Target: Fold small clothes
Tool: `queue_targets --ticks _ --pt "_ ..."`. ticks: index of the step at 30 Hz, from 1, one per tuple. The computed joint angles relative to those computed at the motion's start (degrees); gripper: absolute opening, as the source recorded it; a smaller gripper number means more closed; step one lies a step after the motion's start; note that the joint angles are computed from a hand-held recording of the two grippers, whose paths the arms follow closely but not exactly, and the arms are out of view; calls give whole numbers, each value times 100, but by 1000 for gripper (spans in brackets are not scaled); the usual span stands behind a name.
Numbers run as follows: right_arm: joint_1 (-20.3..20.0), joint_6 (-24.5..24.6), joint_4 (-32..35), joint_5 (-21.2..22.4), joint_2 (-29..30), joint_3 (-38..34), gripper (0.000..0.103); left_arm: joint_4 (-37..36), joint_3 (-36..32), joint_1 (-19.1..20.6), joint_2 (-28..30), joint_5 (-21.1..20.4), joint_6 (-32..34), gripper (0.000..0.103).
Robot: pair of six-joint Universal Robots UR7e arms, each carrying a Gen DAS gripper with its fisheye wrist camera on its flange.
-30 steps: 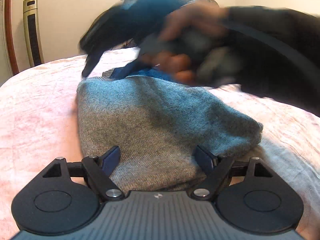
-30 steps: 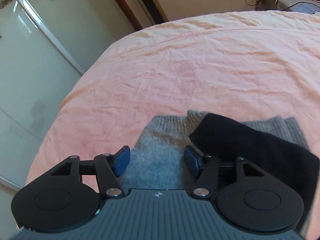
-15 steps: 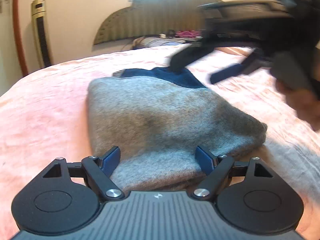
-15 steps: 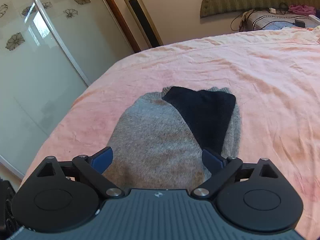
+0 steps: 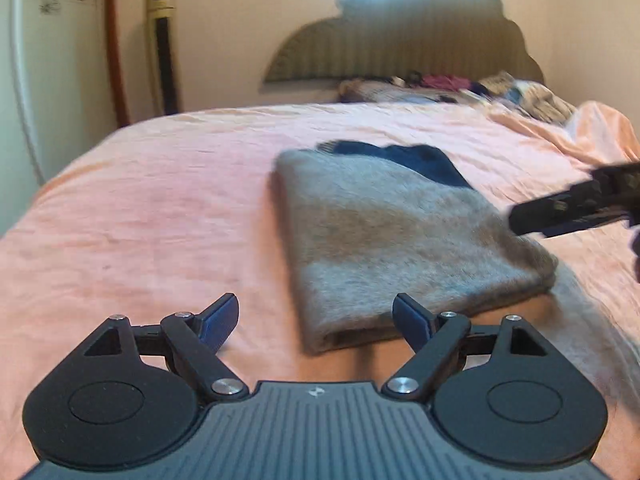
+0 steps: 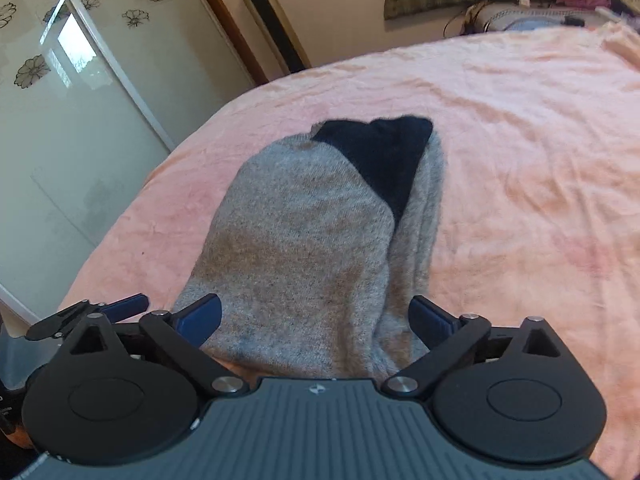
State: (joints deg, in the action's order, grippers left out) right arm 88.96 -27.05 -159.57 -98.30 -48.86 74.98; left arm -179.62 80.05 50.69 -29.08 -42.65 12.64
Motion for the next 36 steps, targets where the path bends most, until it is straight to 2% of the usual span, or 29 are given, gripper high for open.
queue_targets --ticks 2,7,8,10,13,19,23,27,36 --pt "66 -199 -587 -475 -117 393 103 222 92 -40 -57 164 -455 85" --pt "109 -288 -1311 -1562 -60 1016 103 692 100 -108 78 450 -1056 85" --pt "120 -533 -1744 -1639 2 1148 103 853 27 -108 144 571 -1169 89" --pt "182 -976 -2471 -1918 221 1261 103 605 -31 -136 303 852 -1032 101" --pt "184 -892 -2933 -1934 326 1314 103 629 -10 -104 281 823 -1247 103" --pt "283 -648 -3113 -2289 564 1074 103 647 -35 -93 296 837 -1242 103" --pt "289 -612 -3266 -2301 602 1094 103 818 -58 -106 268 821 -1344 103" --pt "291 -599 -3315 -2302 589 1135 103 1056 -119 -117 262 854 -1520 103" --pt "309 -582 -3250 -2367 605 1094 103 1106 -128 -109 249 832 -1510 103"
